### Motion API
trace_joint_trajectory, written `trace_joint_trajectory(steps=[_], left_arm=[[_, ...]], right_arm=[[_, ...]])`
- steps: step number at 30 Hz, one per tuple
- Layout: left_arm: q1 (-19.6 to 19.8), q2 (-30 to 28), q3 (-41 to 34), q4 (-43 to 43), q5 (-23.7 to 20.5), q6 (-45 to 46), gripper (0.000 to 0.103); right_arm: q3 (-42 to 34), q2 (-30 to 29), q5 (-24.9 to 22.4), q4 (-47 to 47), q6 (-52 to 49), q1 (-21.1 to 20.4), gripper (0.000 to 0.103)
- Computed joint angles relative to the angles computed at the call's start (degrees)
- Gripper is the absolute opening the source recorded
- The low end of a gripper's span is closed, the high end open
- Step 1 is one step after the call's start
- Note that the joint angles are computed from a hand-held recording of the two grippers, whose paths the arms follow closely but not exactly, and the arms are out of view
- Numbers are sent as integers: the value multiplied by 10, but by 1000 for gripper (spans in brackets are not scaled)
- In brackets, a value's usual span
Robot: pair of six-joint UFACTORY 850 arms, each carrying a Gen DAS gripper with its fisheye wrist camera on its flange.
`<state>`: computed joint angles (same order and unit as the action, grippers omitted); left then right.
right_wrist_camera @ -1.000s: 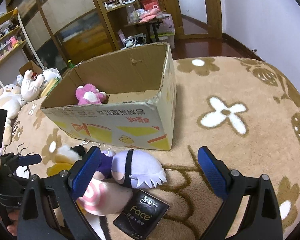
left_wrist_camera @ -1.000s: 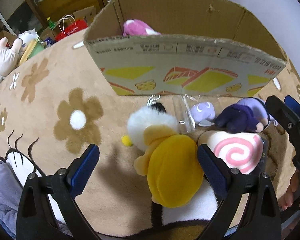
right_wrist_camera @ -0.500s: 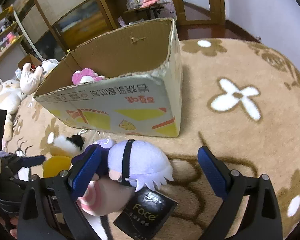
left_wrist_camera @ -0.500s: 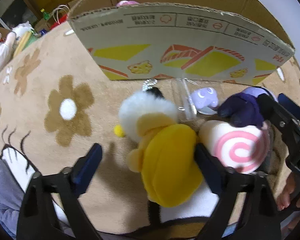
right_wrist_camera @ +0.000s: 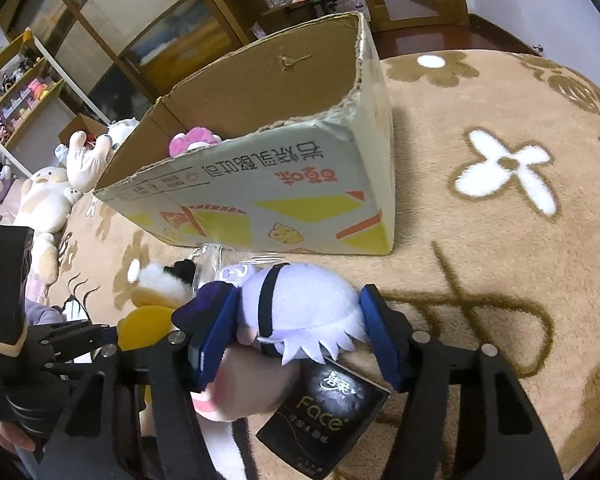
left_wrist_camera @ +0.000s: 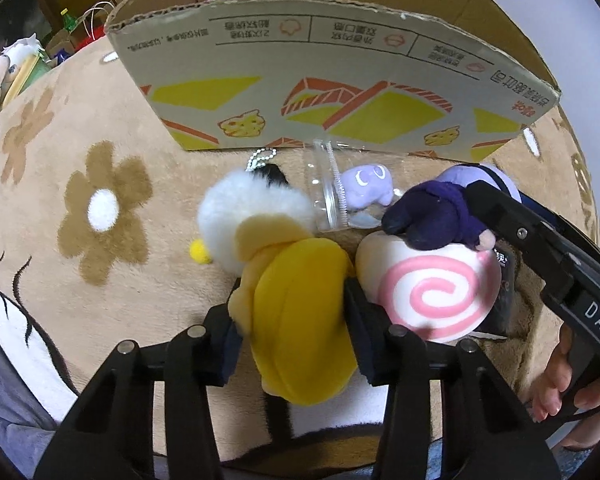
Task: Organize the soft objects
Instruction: 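Grasp the yellow duck plush with the left tool while the right tool grasps the purple-haired doll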
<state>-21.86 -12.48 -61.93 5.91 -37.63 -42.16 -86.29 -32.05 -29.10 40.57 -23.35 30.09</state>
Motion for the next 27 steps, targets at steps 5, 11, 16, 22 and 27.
trace_joint_trajectory(steps=[5, 11, 16, 22, 27], left_arm=[[-9, 11, 7, 23, -1, -20, 44], [-19, 18, 14, 42, 1, -44, 44], [-30, 26, 13, 73, -4, -78, 44], [-51, 59, 30, 164, 4, -156, 44], [-81, 79, 33, 253, -13, -226, 44]], right_arm=[[10, 13, 17, -32, 19, 4, 63], [26, 33, 47, -98, 71, 9, 63], [40, 50, 68, -151, 114, 12, 63], [64, 78, 91, -144, 100, 11, 63], [81, 100, 114, -139, 91, 12, 63]])
